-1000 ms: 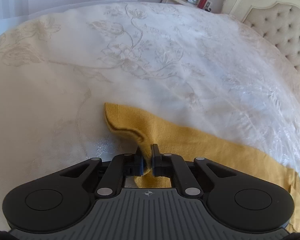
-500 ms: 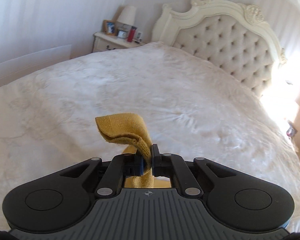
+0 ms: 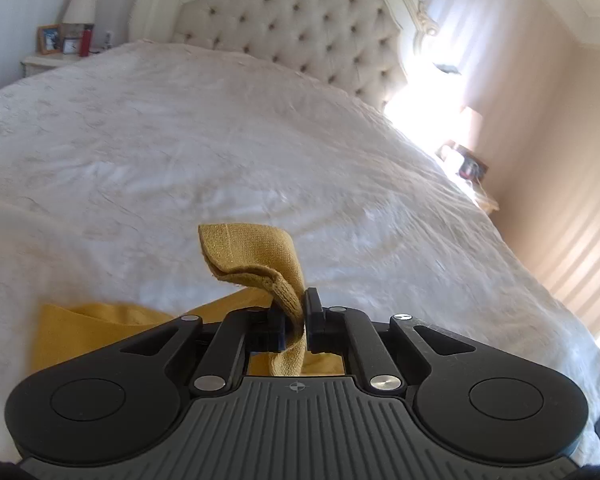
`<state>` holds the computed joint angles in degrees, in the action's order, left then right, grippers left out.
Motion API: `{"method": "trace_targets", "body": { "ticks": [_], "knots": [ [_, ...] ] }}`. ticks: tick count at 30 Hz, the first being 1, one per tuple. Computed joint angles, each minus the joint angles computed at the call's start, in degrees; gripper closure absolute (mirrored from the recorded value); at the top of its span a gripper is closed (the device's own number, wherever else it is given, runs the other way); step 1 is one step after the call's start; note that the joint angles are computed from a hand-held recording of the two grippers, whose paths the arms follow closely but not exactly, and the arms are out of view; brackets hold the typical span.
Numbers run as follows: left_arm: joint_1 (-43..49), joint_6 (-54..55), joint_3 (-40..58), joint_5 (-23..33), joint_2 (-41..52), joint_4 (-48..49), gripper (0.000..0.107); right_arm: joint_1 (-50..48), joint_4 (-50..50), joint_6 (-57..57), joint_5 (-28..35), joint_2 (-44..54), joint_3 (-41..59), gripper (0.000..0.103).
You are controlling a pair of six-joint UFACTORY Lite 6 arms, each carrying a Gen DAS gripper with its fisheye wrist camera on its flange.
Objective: Fold small clothes
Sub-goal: 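Lay the held sleeve across the sweater front and open the left tool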
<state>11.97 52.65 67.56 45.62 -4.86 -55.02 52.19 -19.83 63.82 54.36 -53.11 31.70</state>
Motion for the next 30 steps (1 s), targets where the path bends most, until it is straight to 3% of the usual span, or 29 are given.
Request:
{"method": "trace_targets", "body": {
  "ticks": [3, 6, 13, 19, 23, 25, 27, 30],
  "knots": [
    [-5.6, -2.7, -3.2, -0.9, -1.7, 1.4, 0.077, -5.5, 3.4, -5.9, 1.8, -5.3, -1.7, 0.001],
    [-8.2, -2.2, -6.9, -2.1, -4.9, 3.6, 0.075, -11.8, 7.5, -12.8, 1.5, -8.1, -3.4, 0.001],
    [-0.8, 1.0, -12.9, -1.0, -9.3, 12.2, 0.067, -26.5, 18.4, -30.1, -3.5, -7.3, -5.0, 0.001],
    [10.8, 3.5, -11.0, -2.9, -2.6, 21.5, 0.067, -32.9, 22.5, -38.1, -12.0, 3.3, -1.6, 0.001],
    [15.5, 3.9, -7.1, -4.1, 4.1, 24.2, 0.067, -30.9, 14.0, -29.5, -17.6, 12.1, 2.4, 0.002],
    [16.8, 4.4, -6.0, -4.6, 6.6, 24.6, 0.067, -33.3, 16.0, -32.2, -20.8, 17.1, 4.1, 0.011],
    [18.1, 5.3, -5.7, -4.7, 8.4, 24.6, 0.067, -36.2, 20.3, -37.8, -22.9, 22.9, 6.4, 0.032],
    [18.2, 5.2, -5.8, -6.6, 11.0, 25.3, 0.067, -39.7, 27.1, -46.8, -25.7, 31.3, 9.9, 0.039]
  ]
}}
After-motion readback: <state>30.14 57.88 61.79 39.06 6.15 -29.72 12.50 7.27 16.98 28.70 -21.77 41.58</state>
